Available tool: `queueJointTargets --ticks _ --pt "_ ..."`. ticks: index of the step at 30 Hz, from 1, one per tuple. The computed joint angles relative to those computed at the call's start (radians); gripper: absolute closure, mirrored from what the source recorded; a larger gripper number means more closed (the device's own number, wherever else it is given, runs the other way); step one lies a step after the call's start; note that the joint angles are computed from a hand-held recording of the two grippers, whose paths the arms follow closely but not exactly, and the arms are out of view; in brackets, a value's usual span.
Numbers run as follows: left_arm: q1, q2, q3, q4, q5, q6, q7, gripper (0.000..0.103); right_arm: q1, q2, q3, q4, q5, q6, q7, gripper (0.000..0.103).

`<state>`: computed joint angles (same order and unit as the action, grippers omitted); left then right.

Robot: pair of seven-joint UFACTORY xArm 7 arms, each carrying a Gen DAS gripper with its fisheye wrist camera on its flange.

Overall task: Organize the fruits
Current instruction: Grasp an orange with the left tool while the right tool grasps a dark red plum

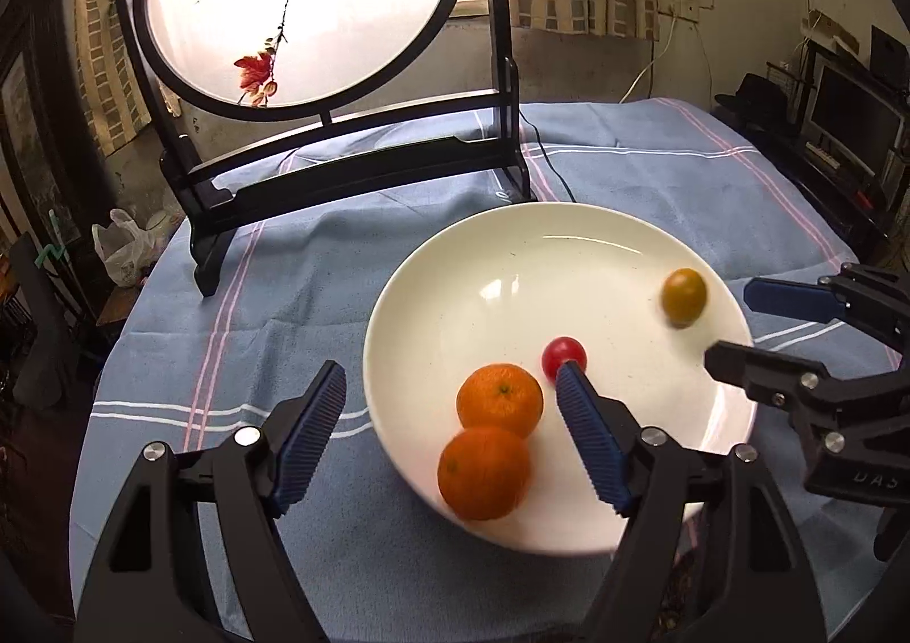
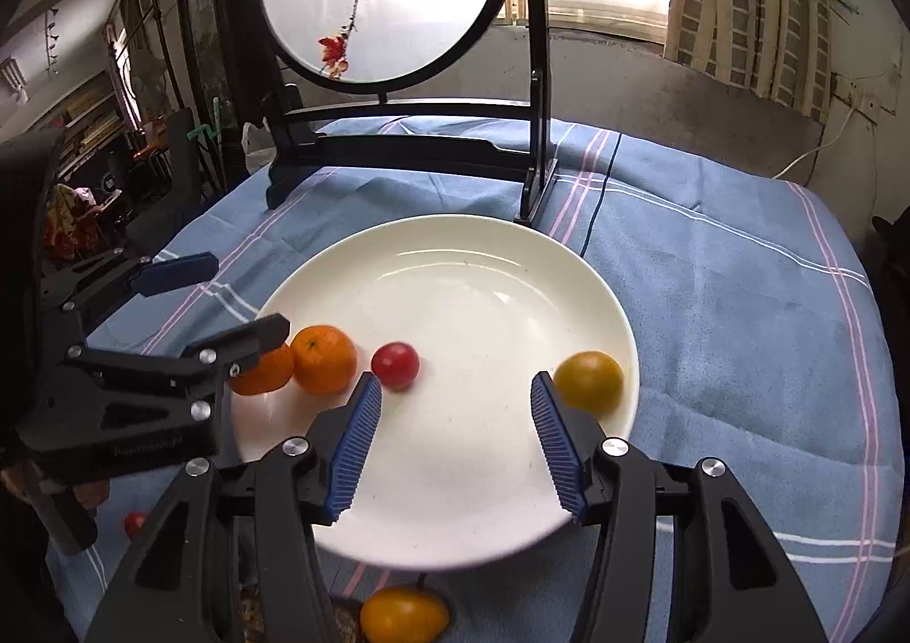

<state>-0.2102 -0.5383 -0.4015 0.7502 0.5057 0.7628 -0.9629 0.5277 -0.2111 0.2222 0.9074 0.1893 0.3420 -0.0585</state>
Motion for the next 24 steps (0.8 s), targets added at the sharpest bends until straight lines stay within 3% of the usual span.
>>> queueJointTargets --ticks 5,12,20,21,22,24 --pt "-0.077 -0.186 -0.014 -0.093 -0.076 0.074 0.023 0.025 0.126 -0.266 -0.047 -0.228 0.133 0.059 -0.132 0.041" --pt "-0.203 -0.416 -0.09 -0.177 -0.218 0.217 0.035 0.021 0.247 -0.549 -0.015 -0.447 0.175 0.216 -0.085 0.041" --pt "-0.327 -0.523 -0.174 -0.219 -0.353 0.332 -0.001 0.021 0.269 -0.486 0.003 -0.467 0.166 0.202 -0.012 0.041" --pt "-0.339 -0.521 -0.18 -0.223 -0.367 0.335 -0.006 0.021 0.273 -0.475 0.004 -0.467 0.165 0.189 -0.011 0.045" --pt "-0.35 -0.514 -0.186 -0.226 -0.38 0.334 -0.012 0.021 0.275 -0.461 0.003 -0.463 0.162 0.177 -0.014 0.06" --pt "-0.367 -0.492 -0.196 -0.232 -0.397 0.319 -0.024 0.021 0.28 -0.45 -0.001 -0.463 0.159 0.161 -0.015 0.066"
